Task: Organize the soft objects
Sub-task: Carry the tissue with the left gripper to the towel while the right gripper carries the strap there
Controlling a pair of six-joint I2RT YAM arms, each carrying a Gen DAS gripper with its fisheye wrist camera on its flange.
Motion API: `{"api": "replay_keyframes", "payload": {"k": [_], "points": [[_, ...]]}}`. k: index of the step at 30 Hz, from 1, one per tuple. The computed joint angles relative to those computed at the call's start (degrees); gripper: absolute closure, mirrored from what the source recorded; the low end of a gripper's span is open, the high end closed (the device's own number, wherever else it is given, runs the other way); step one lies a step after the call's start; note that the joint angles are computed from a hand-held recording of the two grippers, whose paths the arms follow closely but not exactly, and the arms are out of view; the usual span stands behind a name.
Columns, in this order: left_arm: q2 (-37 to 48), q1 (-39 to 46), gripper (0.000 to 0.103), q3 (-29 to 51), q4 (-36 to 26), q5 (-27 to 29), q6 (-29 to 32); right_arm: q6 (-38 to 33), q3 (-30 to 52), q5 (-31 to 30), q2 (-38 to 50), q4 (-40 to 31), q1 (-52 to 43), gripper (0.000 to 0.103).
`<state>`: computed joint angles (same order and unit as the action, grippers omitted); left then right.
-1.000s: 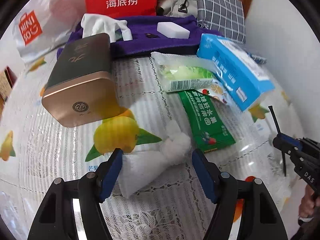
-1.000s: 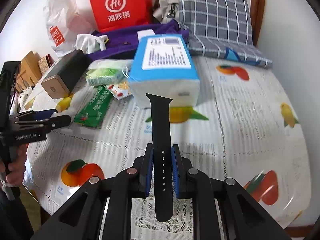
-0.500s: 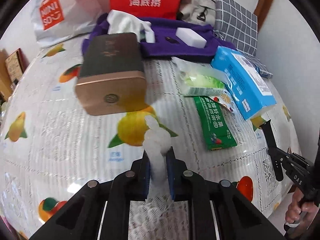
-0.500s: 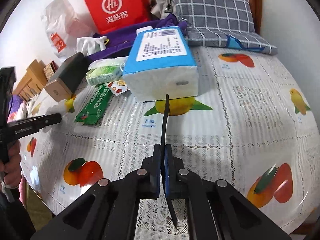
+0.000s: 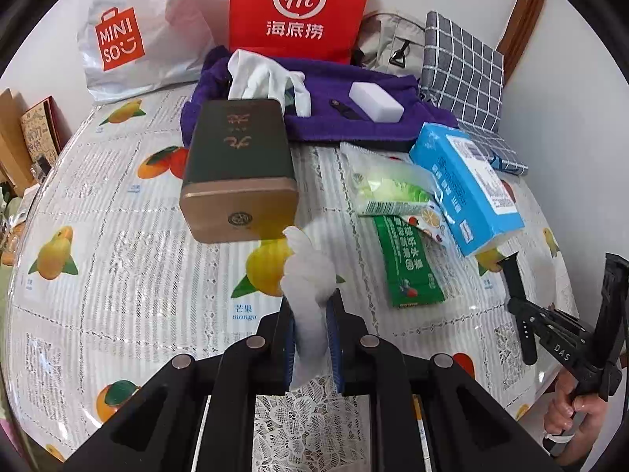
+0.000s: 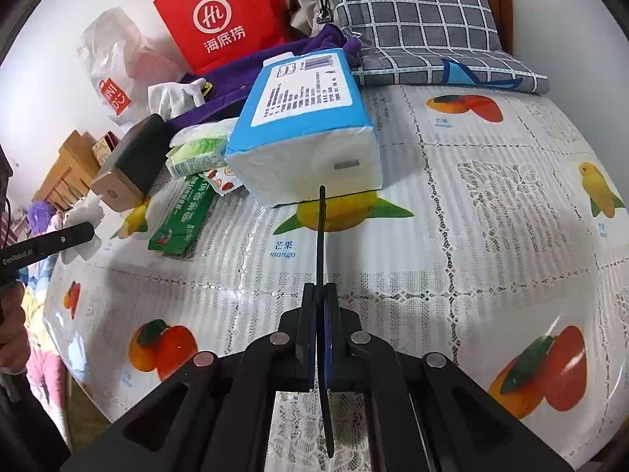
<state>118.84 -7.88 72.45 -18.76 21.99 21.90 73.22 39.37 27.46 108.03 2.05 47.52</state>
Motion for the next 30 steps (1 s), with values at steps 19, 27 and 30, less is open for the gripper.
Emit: {"api": "replay_keyframes", "payload": {"k": [19,27,30], "points": [[3.2,-0.5,0.089,16.1,-8.0,2.8,-3.0,-16.3,11.4,7.5,-13.4,-15.5,-4.4,0.1],[6.6,-0.9,0.089,25.1,-10.8,3.2,-4.6,-24.1,17.0,5.4,-12.2,-14.6,-10.5,0.1],[8.8,-1.1,0.089,29.8,-12.4,3.1,-5.9,-26.6,19.8,4.2,-11.0,-15.3,-12.5,0.1]]}}
